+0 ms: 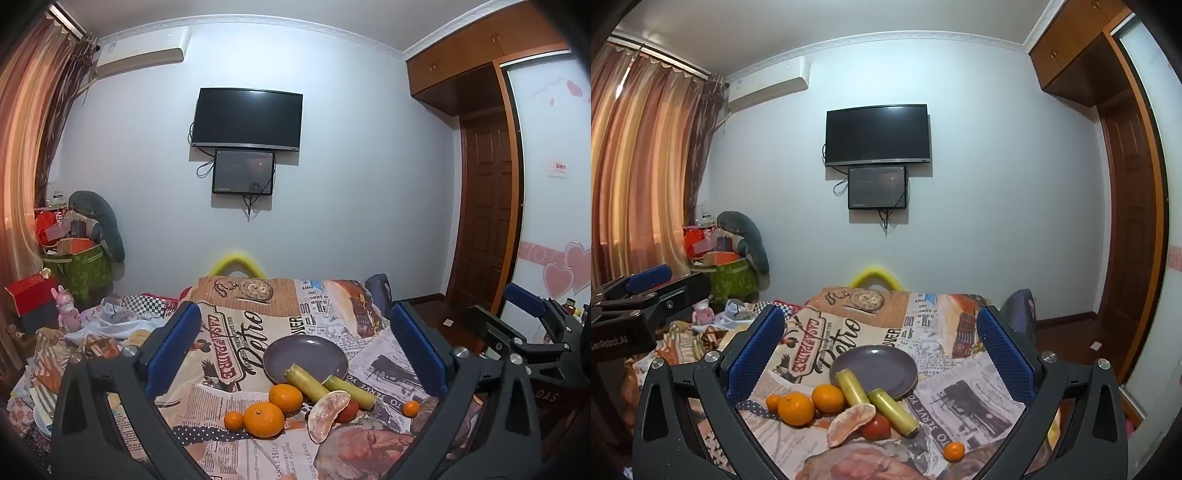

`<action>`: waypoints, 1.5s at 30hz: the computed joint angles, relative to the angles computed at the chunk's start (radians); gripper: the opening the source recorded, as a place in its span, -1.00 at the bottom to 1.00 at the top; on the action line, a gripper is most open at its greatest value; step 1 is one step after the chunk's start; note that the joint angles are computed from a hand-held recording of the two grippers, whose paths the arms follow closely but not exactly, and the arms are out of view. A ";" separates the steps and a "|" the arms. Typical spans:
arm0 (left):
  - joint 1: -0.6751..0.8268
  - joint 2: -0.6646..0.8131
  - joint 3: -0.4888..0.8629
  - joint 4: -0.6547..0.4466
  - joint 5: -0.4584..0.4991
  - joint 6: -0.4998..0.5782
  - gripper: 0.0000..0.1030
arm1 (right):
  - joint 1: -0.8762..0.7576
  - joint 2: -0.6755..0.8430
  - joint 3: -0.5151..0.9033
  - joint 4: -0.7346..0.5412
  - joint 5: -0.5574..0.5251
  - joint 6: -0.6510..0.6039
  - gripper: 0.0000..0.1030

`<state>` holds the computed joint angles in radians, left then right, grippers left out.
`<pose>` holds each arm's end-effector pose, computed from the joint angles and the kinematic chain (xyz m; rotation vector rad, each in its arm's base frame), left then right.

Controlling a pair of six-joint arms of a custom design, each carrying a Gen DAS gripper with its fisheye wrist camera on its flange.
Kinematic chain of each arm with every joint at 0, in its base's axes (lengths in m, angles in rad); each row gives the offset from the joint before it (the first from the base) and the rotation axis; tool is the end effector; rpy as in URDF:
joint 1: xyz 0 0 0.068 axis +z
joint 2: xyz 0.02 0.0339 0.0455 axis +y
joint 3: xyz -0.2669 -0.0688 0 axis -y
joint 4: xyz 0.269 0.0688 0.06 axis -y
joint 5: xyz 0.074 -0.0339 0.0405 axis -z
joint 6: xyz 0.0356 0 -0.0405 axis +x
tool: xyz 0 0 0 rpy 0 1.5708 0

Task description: Organize fruits

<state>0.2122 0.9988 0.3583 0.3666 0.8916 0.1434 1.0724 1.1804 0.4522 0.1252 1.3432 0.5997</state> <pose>0.2207 0.0192 0.1992 0.5466 1.6889 -0.5614 0.1388 0.1825 0.1796 0.2704 1.6826 -0.2247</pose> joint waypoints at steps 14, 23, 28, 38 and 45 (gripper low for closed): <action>-0.034 0.060 -0.039 0.087 -0.031 0.014 1.00 | -0.004 -0.002 0.014 -0.038 -0.001 0.038 1.00; -0.033 0.043 -0.012 0.037 -0.025 0.018 1.00 | 0.003 -0.006 0.003 -0.051 0.003 0.063 1.00; -0.035 0.041 -0.015 0.041 -0.032 0.019 1.00 | 0.000 0.002 0.004 -0.045 0.000 0.062 1.00; -0.044 0.038 -0.017 0.036 -0.047 0.018 1.00 | -0.006 0.007 0.010 -0.065 -0.009 0.080 1.00; -0.043 0.039 -0.014 0.032 -0.045 0.020 1.00 | -0.008 0.001 0.006 -0.060 -0.014 0.076 1.00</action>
